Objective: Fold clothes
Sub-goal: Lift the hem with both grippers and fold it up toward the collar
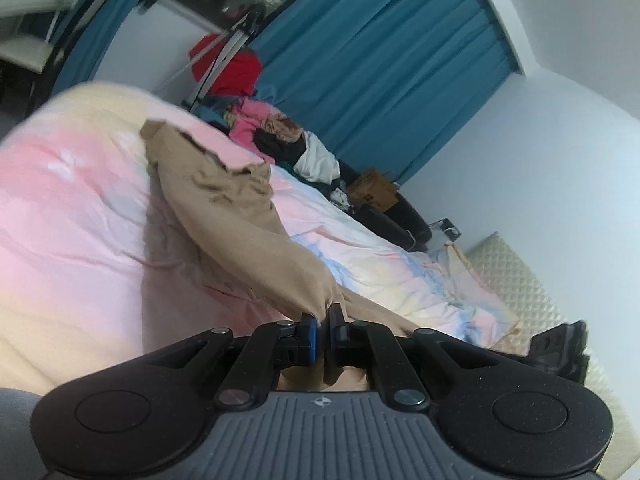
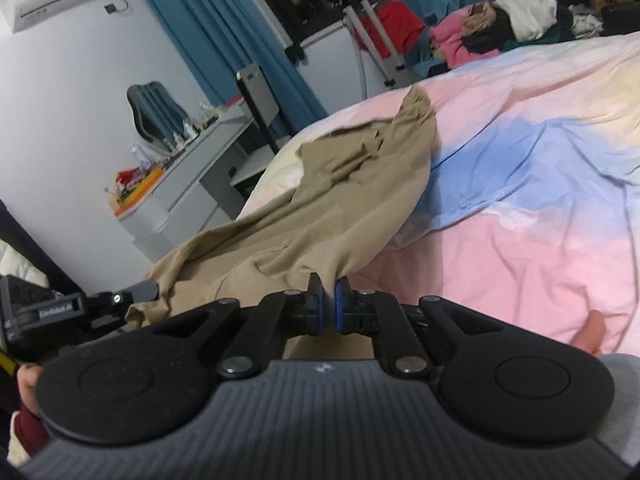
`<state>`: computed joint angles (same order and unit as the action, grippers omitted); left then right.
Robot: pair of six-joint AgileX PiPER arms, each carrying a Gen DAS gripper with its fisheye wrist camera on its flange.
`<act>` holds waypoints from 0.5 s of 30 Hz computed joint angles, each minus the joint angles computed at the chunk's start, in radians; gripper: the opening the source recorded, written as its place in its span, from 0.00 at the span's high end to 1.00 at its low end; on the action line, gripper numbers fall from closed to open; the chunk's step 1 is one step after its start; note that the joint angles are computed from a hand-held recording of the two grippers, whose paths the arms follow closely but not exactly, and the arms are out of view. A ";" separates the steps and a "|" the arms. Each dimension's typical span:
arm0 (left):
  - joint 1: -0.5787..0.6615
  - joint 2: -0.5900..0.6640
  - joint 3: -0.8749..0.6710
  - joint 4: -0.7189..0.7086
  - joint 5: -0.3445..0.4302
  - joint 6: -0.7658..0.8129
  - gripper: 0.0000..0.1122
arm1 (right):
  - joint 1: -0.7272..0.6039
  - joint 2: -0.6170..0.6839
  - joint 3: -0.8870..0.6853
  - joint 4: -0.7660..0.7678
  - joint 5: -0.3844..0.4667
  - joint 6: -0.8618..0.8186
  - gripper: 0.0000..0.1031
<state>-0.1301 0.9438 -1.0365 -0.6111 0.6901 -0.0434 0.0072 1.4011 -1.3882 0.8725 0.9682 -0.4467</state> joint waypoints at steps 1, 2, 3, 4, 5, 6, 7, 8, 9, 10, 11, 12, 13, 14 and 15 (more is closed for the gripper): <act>-0.030 0.011 -0.008 0.050 -0.033 -0.034 0.95 | 0.006 0.003 -0.004 -0.006 -0.020 -0.002 0.91; -0.036 0.028 -0.015 0.061 -0.062 -0.042 0.95 | 0.014 0.015 -0.015 -0.011 -0.040 0.002 0.91; -0.029 0.051 -0.026 0.049 -0.077 -0.035 0.95 | 0.027 0.040 -0.038 -0.015 -0.056 0.015 0.91; -0.023 0.081 -0.047 0.049 -0.086 -0.033 0.95 | 0.043 0.066 -0.065 -0.023 -0.077 0.029 0.91; -0.018 0.118 -0.078 0.064 -0.093 -0.031 0.95 | 0.063 0.097 -0.100 -0.038 -0.102 0.042 0.91; -0.014 0.157 -0.112 0.088 -0.099 -0.032 0.95 | 0.082 0.130 -0.138 -0.054 -0.127 0.057 0.91; -0.011 0.196 -0.147 0.114 -0.103 -0.036 0.95 | 0.100 0.168 -0.182 -0.073 -0.150 0.075 0.91; -0.008 0.235 -0.184 0.143 -0.107 -0.043 0.95 | 0.117 0.210 -0.232 -0.095 -0.169 0.098 0.91; -0.007 0.278 -0.224 0.173 -0.114 -0.048 0.95 | 0.134 0.256 -0.290 -0.121 -0.184 0.129 0.91; -0.006 0.325 -0.267 0.205 -0.122 -0.054 0.95 | 0.151 0.302 -0.348 -0.149 -0.197 0.159 0.91; -0.006 0.372 -0.313 0.239 -0.128 -0.062 0.95 | 0.170 0.350 -0.409 -0.184 -0.209 0.190 0.91; -0.002 0.422 -0.358 0.265 -0.132 -0.061 0.95 | 0.187 0.403 -0.480 -0.228 -0.217 0.229 0.91; 0.000 0.472 -0.401 0.294 -0.138 -0.068 0.95 | 0.203 0.460 -0.555 -0.273 -0.219 0.273 0.91; 0.001 0.523 -0.443 0.326 -0.143 -0.083 0.95 | 0.218 0.522 -0.640 -0.321 -0.214 0.317 0.91; 0.005 0.575 -0.489 0.355 -0.142 -0.095 0.94 | 0.229 0.580 -0.720 -0.362 -0.203 0.355 0.91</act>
<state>-0.1256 1.5192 -1.5260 -0.2563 0.5480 -0.1389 0.2364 1.9813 -2.1085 0.5102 0.7649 -0.0921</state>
